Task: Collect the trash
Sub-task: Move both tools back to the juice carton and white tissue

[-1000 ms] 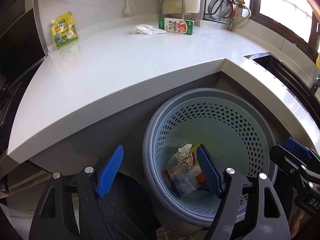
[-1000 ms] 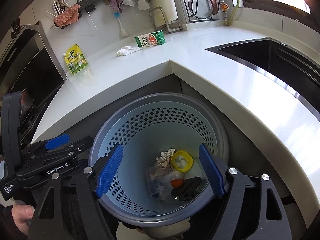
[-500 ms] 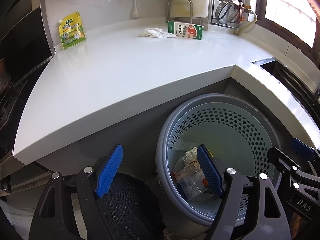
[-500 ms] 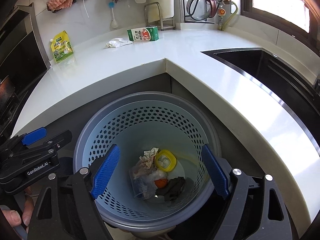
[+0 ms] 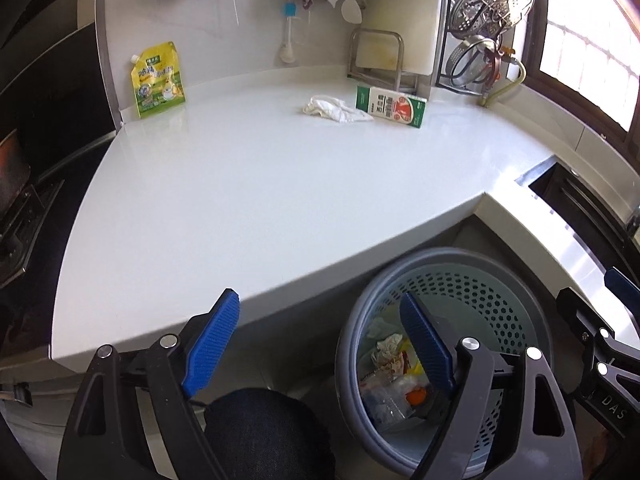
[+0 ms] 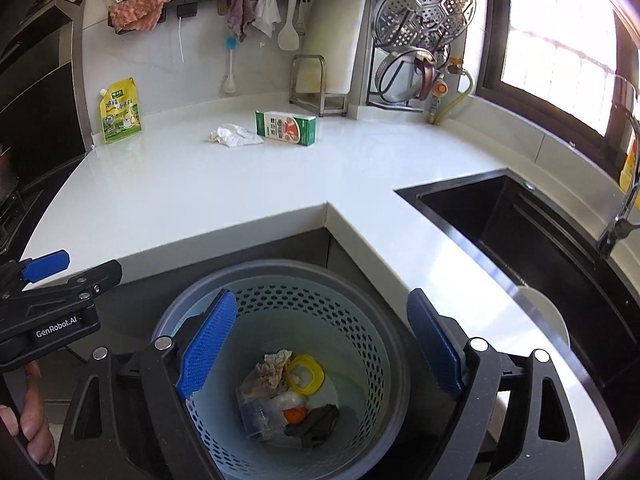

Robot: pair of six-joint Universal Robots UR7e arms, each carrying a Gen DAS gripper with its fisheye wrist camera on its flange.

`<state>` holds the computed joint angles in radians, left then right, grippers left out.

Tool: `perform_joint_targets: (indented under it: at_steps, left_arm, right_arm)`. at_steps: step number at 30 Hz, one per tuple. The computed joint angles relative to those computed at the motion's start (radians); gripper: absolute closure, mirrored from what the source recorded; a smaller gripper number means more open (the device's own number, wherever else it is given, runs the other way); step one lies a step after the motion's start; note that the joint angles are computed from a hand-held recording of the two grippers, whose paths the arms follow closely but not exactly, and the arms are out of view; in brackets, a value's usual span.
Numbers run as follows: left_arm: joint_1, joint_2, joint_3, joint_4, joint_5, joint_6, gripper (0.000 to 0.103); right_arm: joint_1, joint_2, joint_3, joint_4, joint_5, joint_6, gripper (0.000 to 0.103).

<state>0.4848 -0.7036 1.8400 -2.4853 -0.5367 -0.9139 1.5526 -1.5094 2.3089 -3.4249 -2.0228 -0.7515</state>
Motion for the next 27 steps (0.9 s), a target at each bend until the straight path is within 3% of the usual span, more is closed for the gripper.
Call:
perform_joint_targets:
  at_steps: [6, 10, 16, 20, 27]
  left_arm:
    - [0.032, 0.03, -0.094, -0.079, 0.072, 0.157, 0.01]
    - [0.07, 0.068, -0.185, -0.135, 0.093, 0.264, 0.008]
    - [0.127, 0.151, -0.349, -0.184, 0.11, 0.404, 0.007]
    - [0.171, 0.208, -0.461, -0.188, 0.116, 0.461, 0.006]
    - [0.245, 0.307, -0.649, -0.107, 0.1, 0.489, 0.006]
  right_arm:
    - [0.022, 0.042, -0.127, 0.077, 0.055, -0.026, 0.02]
    - [0.036, 0.105, -0.234, 0.112, 0.063, -0.066, 0.02]
    - [0.038, 0.219, -0.433, 0.261, 0.083, -0.085, 0.02]
    - [0.021, 0.291, -0.57, 0.409, 0.132, -0.048, 0.02]
    - [0.008, 0.453, -0.776, 0.502, 0.116, -0.088, 0.02]
